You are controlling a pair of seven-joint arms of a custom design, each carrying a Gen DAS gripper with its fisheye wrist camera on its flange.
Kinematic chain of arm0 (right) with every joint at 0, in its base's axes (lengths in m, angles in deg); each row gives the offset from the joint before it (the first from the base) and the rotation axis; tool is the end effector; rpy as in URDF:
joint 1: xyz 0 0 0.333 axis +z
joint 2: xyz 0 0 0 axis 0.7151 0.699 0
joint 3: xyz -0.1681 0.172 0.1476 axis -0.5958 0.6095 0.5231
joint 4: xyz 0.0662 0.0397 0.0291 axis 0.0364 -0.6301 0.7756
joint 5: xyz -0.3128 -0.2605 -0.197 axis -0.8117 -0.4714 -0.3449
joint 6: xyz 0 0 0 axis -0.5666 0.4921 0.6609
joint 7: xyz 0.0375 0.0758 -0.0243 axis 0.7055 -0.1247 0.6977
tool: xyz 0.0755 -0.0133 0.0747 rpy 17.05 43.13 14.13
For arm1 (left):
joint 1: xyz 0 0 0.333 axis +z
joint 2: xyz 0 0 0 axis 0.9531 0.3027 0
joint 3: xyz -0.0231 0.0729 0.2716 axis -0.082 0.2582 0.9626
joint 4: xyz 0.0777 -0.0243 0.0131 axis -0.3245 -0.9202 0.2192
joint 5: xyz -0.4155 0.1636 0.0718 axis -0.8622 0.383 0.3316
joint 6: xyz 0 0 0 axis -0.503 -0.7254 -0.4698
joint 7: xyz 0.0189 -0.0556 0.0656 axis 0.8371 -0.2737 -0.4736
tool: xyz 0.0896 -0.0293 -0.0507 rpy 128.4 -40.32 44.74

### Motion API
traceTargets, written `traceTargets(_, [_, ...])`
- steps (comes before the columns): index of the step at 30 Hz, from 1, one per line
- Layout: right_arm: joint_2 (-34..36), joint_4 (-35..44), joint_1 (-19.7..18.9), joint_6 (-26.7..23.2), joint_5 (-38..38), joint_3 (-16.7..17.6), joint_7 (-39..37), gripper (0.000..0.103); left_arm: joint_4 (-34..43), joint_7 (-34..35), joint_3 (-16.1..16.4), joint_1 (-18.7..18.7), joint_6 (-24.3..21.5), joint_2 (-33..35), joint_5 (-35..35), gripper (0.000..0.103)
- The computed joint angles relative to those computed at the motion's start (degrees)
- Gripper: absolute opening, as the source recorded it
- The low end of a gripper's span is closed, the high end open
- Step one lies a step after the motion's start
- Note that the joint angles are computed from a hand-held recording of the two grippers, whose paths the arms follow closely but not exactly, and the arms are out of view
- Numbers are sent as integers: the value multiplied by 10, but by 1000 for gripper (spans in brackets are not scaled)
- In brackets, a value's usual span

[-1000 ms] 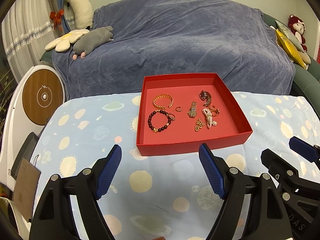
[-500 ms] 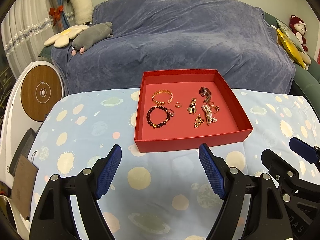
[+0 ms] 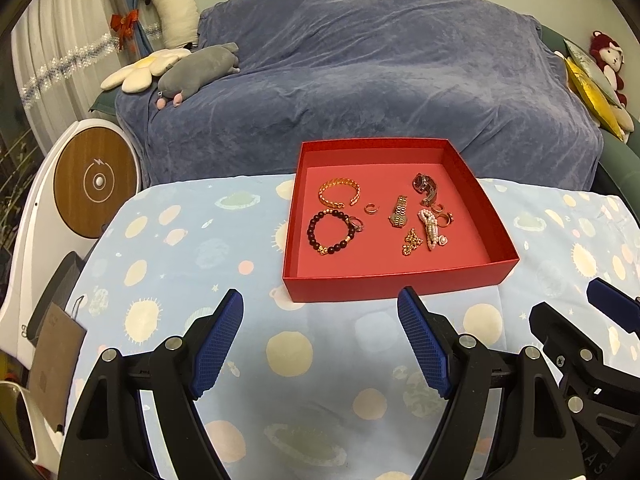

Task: Organize jewelry

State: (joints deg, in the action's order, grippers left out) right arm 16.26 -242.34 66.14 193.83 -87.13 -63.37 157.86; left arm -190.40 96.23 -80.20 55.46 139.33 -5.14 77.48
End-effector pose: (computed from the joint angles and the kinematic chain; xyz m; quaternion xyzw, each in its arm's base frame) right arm 0.4168 0.1778 0.4929 -0.7154 0.5988 -0.2053 0.2959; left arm 0.4069 -0.3708 0.4768 -0.7033 0.6149 -0.1947 0.2988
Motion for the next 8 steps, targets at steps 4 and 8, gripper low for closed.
traceTargets(4, [2,3,1,-1,0,2,1,63,3,-7,-1,0,-10,2,-3,77])
traceTargets(8, [3,3,1,-1,0,3,2,64,4,-9,-1,-2,-15,4,0,77])
